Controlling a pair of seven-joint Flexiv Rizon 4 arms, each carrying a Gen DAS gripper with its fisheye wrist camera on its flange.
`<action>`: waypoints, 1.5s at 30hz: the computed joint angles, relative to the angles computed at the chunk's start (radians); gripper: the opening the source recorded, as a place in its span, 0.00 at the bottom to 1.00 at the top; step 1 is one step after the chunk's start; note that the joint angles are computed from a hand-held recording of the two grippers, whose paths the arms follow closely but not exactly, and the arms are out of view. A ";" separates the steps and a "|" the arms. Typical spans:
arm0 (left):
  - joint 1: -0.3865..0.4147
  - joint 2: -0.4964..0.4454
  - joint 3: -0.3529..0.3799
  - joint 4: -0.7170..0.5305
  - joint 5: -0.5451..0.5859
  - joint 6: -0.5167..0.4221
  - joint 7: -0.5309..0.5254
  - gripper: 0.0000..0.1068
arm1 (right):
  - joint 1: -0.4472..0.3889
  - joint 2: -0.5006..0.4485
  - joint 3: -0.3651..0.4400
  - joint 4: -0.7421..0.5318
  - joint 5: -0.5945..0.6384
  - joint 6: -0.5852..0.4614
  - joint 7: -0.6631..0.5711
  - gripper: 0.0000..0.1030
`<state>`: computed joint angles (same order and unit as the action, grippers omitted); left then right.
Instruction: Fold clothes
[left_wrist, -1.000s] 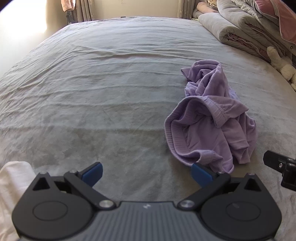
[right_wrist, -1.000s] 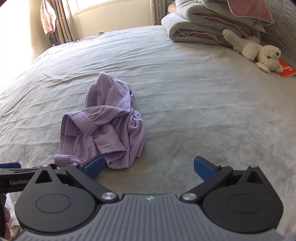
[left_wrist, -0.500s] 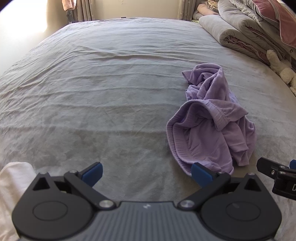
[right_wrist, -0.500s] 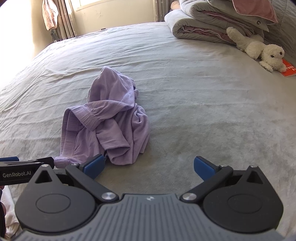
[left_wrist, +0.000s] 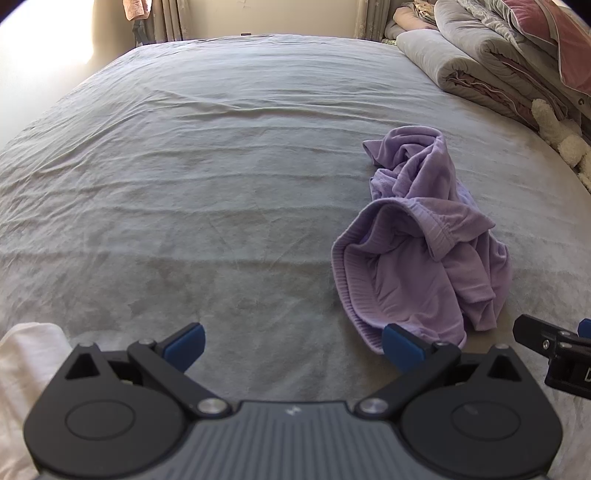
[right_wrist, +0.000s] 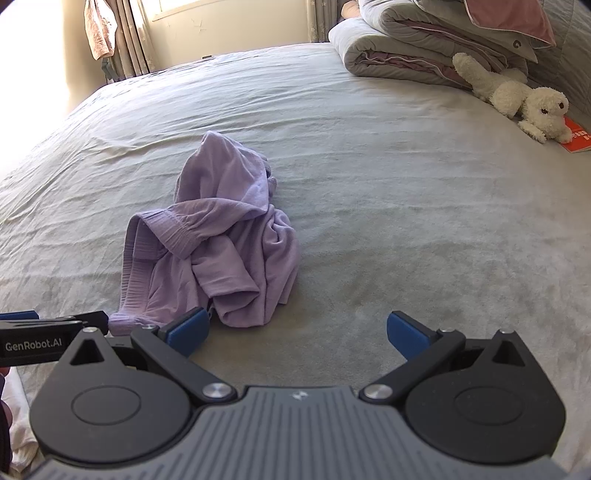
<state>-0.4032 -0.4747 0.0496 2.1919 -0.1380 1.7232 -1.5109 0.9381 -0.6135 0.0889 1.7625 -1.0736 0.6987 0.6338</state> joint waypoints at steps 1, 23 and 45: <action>-0.001 0.000 0.000 0.000 0.000 0.000 0.000 0.96 | 0.000 0.000 0.000 0.000 0.000 0.000 0.000 1.00; 0.013 0.002 -0.012 0.000 0.004 -0.007 -0.006 0.96 | 0.000 -0.004 0.000 -0.003 0.008 0.008 -0.014 1.00; 0.002 -0.001 0.003 -0.009 0.010 -0.025 -0.013 0.96 | -0.001 -0.006 -0.002 -0.004 0.011 0.016 -0.020 1.00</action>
